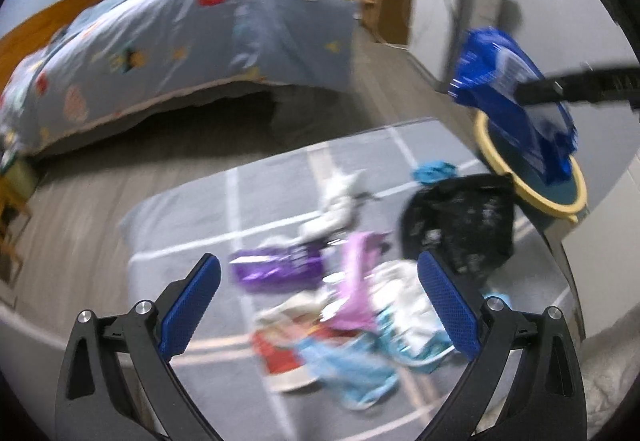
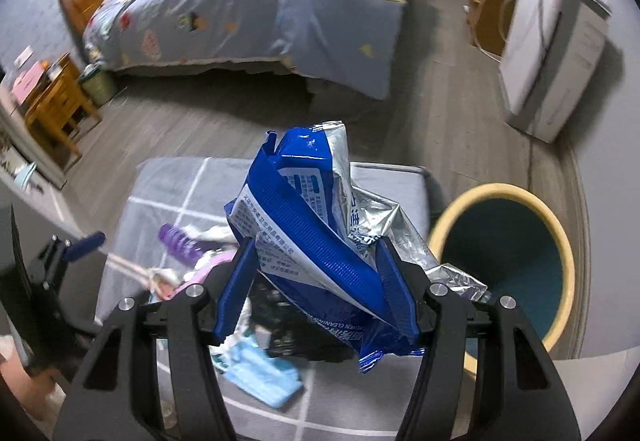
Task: Collect trash
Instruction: 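Grasp the black plastic bag with the left tool while the right tool holds the wrapper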
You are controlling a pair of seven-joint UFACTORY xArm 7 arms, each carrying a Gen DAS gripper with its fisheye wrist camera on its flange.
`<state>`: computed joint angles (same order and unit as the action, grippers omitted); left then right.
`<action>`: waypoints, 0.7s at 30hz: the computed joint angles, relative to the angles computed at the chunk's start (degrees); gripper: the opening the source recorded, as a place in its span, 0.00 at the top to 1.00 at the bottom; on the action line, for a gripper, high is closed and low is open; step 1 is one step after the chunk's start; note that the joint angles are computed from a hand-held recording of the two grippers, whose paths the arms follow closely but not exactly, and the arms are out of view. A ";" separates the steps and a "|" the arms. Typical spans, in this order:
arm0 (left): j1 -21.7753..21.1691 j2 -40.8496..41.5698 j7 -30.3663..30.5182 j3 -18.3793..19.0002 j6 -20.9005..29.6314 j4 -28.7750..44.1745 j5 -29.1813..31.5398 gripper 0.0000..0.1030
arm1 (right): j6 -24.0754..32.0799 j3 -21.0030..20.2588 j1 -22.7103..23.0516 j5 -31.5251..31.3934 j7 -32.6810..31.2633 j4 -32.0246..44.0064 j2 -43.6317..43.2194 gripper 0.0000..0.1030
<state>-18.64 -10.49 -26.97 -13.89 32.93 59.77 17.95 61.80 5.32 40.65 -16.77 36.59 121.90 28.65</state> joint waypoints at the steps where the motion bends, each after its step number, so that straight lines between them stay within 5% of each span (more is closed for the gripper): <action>1: -0.46 1.80 0.15 -0.55 -0.51 1.19 0.08 0.05 | -0.48 -0.13 -0.30 0.06 0.33 -1.35 -0.84 0.41; 17: -9.92 23.18 0.33 2.89 0.88 18.86 -2.14 0.06 | -7.06 2.02 -9.35 2.39 4.93 -20.14 -11.79 0.41; 21: -10.07 25.95 4.16 3.11 1.35 21.11 -5.20 0.16 | -7.13 2.59 -10.33 3.44 3.66 -20.80 -11.75 0.41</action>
<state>-28.71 15.46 -22.81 -10.78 34.28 80.87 12.75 54.67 7.90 30.32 -13.33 40.25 101.09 16.90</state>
